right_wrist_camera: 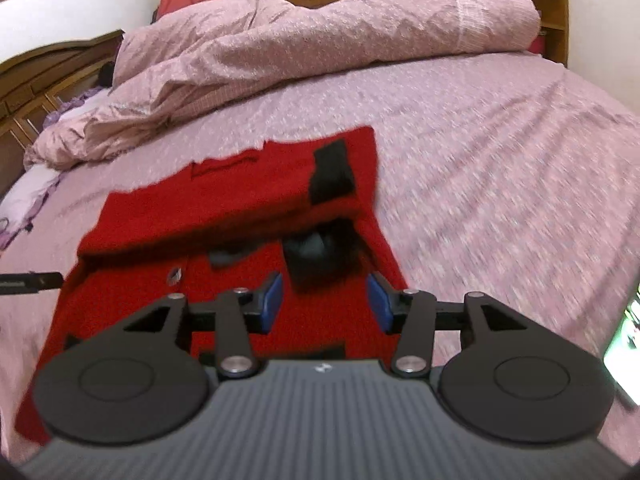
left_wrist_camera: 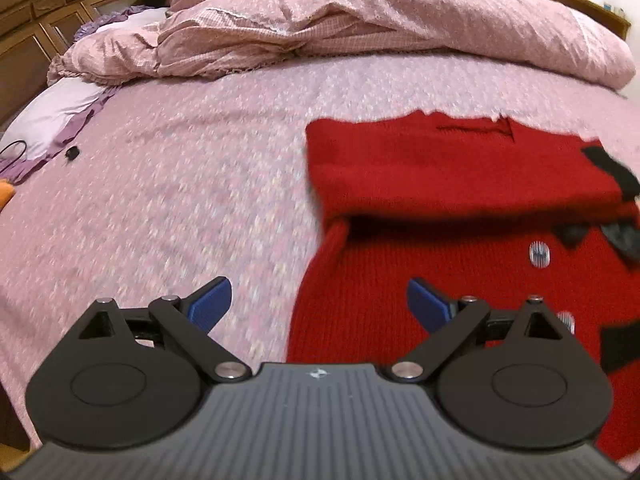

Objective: Fold small clothes

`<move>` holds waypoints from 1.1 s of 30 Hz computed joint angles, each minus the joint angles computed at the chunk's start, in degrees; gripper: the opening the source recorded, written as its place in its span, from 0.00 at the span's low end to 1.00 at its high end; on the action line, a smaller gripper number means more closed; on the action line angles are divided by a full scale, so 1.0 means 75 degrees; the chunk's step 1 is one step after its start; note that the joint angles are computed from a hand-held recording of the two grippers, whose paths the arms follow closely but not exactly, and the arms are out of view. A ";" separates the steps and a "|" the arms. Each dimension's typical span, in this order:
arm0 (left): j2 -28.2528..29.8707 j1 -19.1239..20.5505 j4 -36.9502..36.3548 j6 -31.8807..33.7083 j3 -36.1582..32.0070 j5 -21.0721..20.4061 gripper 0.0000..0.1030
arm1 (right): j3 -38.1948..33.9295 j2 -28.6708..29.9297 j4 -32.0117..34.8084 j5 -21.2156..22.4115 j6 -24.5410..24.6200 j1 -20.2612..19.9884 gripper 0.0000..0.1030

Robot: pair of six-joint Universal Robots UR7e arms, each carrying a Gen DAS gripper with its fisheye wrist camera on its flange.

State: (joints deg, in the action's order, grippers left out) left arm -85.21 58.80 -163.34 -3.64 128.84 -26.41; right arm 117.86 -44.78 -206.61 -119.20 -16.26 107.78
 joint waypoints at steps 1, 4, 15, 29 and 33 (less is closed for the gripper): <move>-0.0183 -0.0058 0.0243 -0.0192 0.0160 0.0054 0.94 | 0.0170 -0.0067 -0.0048 -0.0018 0.0021 -0.0005 0.50; -0.0742 -0.0170 0.1300 -0.1147 0.0513 0.0058 0.94 | 0.0559 -0.0196 -0.0218 -0.0192 0.0148 -0.0021 0.53; -0.1607 -0.0252 0.2905 -0.2311 0.1136 -0.0400 0.94 | 0.1330 -0.0234 -0.0663 -0.0967 0.0203 -0.0111 0.59; -0.1050 0.0228 0.1476 -0.1007 0.1322 -0.1273 0.94 | 0.1426 -0.0030 -0.0639 -0.0909 -0.0142 -0.0213 0.68; -0.0821 0.0380 0.1263 -0.0708 0.1187 -0.1360 0.94 | 0.1345 0.0074 -0.0684 -0.0788 -0.0459 -0.0245 0.73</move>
